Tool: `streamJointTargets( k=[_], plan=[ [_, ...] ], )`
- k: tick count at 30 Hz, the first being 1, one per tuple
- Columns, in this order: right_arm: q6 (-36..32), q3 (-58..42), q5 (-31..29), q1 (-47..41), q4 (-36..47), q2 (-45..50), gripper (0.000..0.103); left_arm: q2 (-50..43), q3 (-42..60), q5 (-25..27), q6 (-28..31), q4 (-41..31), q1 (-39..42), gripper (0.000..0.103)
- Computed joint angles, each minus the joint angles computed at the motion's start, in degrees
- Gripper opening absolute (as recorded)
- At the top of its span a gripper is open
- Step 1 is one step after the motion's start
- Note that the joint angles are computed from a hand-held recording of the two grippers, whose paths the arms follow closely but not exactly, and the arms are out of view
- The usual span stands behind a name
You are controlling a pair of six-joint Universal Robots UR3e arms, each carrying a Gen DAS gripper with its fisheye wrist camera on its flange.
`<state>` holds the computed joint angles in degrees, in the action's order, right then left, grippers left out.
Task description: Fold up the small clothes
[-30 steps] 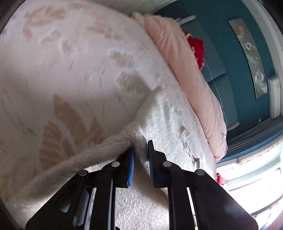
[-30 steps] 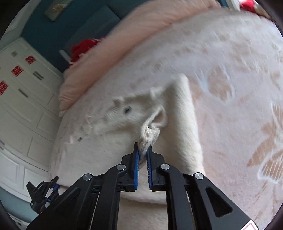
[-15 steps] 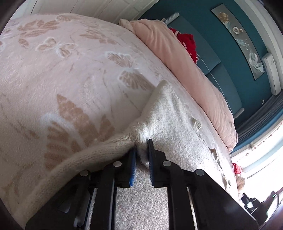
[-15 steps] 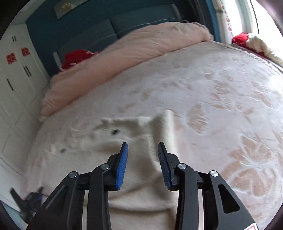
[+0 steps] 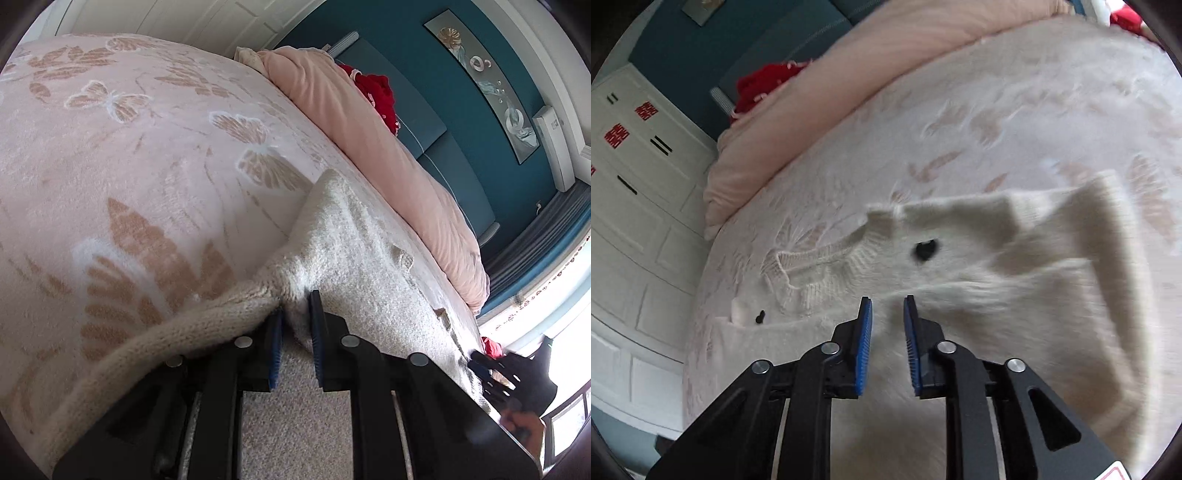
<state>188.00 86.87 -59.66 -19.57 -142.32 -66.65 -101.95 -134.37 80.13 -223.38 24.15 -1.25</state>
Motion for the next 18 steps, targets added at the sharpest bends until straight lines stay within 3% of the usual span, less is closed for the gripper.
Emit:
streamJointTargets(
  k=[5, 8, 10, 12, 13, 16, 18],
  plan=[
    [-4.71, 28.87, 1.14, -13.71, -6.48, -21.41, 0.035, 0.10, 0.15, 0.40, 0.01, -0.26, -0.27, 0.014],
    [-9.03, 32.29, 7.02, -19.06, -4.08, -21.74, 0.035, 0.30, 0.41, 0.52, 0.14, -0.87, -0.30, 0.014],
    [-6.92, 28.77, 7.65, -17.24, -5.60, -17.41, 0.035, 0.36, 0.41, 0.43, 0.13, -0.92, -0.24, 0.014],
    [-6.43, 27.14, 9.73, -17.25, -5.13, -15.44, 0.029, 0.34, 0.46, 0.48, 0.17, -0.94, -0.26, 0.014],
    [-5.28, 25.85, 9.23, -16.29, -6.34, -14.49, 0.006, 0.31, 0.38, 0.37, 0.15, -0.74, -0.20, 0.014],
    [-5.51, 29.41, 9.57, -19.02, -10.92, -17.69, 0.007, -0.24, -0.04, 0.01, -0.12, 0.82, -0.05, 0.014],
    [-5.68, 30.82, 4.86, -18.07, -12.94, -15.94, 0.005, -1.43, -0.04, 0.07, -0.11, 2.43, -0.06, 0.014]
  ],
)
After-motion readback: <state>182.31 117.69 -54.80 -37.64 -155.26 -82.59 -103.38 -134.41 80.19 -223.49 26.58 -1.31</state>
